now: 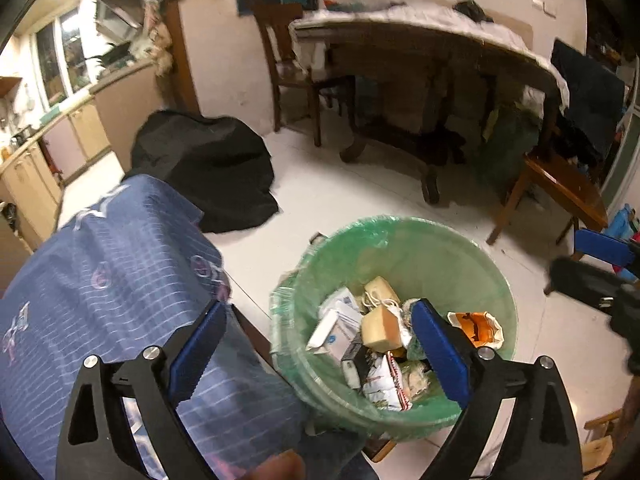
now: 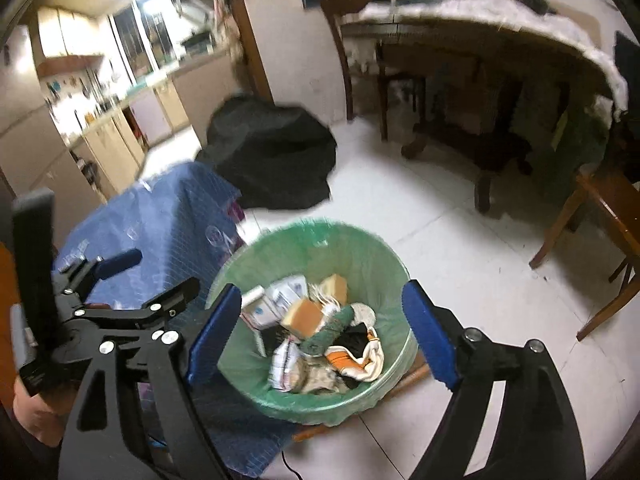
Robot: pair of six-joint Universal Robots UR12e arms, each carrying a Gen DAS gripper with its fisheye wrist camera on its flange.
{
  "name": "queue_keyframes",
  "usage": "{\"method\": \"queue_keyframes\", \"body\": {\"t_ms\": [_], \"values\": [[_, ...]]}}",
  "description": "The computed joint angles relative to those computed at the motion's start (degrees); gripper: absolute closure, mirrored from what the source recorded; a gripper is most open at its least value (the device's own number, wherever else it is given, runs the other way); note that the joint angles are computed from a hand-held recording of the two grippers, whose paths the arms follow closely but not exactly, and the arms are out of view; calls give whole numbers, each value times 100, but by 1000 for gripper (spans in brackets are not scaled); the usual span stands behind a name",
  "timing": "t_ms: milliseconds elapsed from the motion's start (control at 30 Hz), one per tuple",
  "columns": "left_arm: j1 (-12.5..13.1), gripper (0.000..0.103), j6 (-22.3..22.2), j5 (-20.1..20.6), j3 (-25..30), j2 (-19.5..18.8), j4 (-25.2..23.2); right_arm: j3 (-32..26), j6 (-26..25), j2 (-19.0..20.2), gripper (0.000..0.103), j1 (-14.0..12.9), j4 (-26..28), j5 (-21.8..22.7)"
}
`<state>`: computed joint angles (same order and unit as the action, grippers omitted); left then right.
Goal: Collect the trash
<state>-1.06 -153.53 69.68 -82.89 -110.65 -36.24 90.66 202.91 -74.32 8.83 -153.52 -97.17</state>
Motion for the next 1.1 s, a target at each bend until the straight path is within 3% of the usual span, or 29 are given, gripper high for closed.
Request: {"method": "queue_keyframes", "body": {"t_ms": [167,267,400,500,567,667,833,967,1100], "values": [[304,5,-179,-505,-605,480,662,594,-174,-341,18,472,-1071,-814],[665,5,20,-1416,-1138,912,896,861,-291,-468,15,779,-1552,-1293],[1073,5,300,-2136,-1775,1422,1119,1144,-496,-534,9,1268,-2203,-2268],[1350,5,229,-2425,-2214,1758,1372,1280,-665,-508,7,1620,-2653,-2976],[1475,5,359,-2311,-2475,2000,1422,1323,-839,-474,6,1817,-2923,-3402],[1659,5,614,-2409,-2800,2294,1403,1405,-953,-457,6,2035,-3313,-3781],[2108,5,810,-2910,-3228,2775,1162,1482,-1224,-397,6,2321,-3878,-4296],[2388,5,615,-3222,-3428,2965,1474,1532,-1551,-338,6,2480,-4427,-4569],[2640,5,391,-3618,-3638,3104,1950,1607,-1545,-366,6,2566,-4520,-4618]]}}
